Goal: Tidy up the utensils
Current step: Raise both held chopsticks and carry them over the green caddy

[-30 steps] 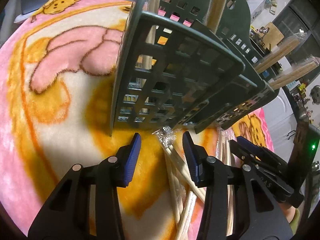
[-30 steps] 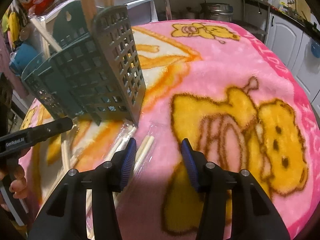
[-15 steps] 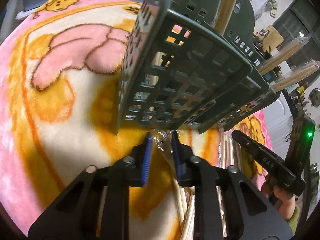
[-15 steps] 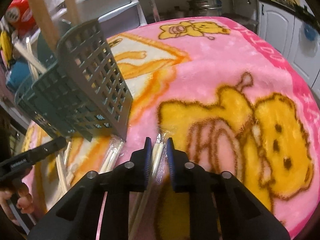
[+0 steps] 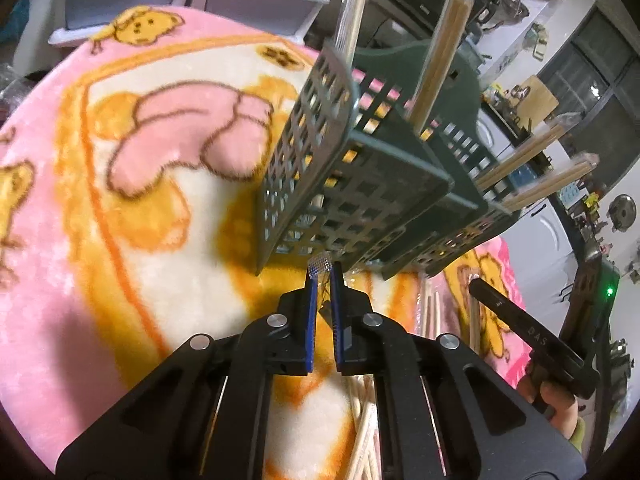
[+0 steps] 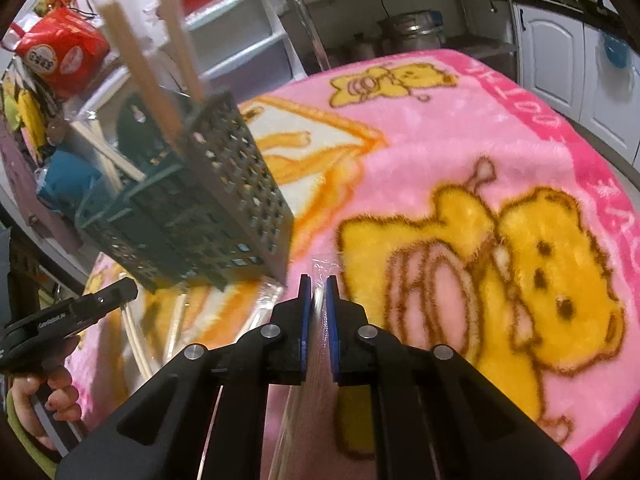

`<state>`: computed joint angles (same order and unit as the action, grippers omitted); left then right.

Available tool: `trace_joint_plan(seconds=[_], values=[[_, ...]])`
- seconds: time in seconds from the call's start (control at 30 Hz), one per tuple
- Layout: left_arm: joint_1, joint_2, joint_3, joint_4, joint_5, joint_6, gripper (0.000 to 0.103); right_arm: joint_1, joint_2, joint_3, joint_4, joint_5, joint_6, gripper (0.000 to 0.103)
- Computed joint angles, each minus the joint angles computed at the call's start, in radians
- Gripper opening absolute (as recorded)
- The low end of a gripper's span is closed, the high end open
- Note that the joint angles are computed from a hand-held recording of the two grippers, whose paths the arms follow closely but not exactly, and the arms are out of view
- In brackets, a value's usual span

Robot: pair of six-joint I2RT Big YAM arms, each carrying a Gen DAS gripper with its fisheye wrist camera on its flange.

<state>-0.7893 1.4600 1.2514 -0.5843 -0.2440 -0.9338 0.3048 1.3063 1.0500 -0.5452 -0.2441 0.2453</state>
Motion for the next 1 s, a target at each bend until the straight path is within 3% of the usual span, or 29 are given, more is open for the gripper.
trace_joint_plan(seconds=[0.7, 1.0], values=[[-0.097, -0.091, 0.044, 0.029, -0.206, 0.078, 0.003, 0.081, -0.189, -0.011, 0.037, 0.003, -0.039, 0.006], [-0.122, -0.112, 0.07, 0.038, -0.244, 0.127, 0.003, 0.119, -0.237, 0.012, 0.053, 0.011, -0.061, 0.006]])
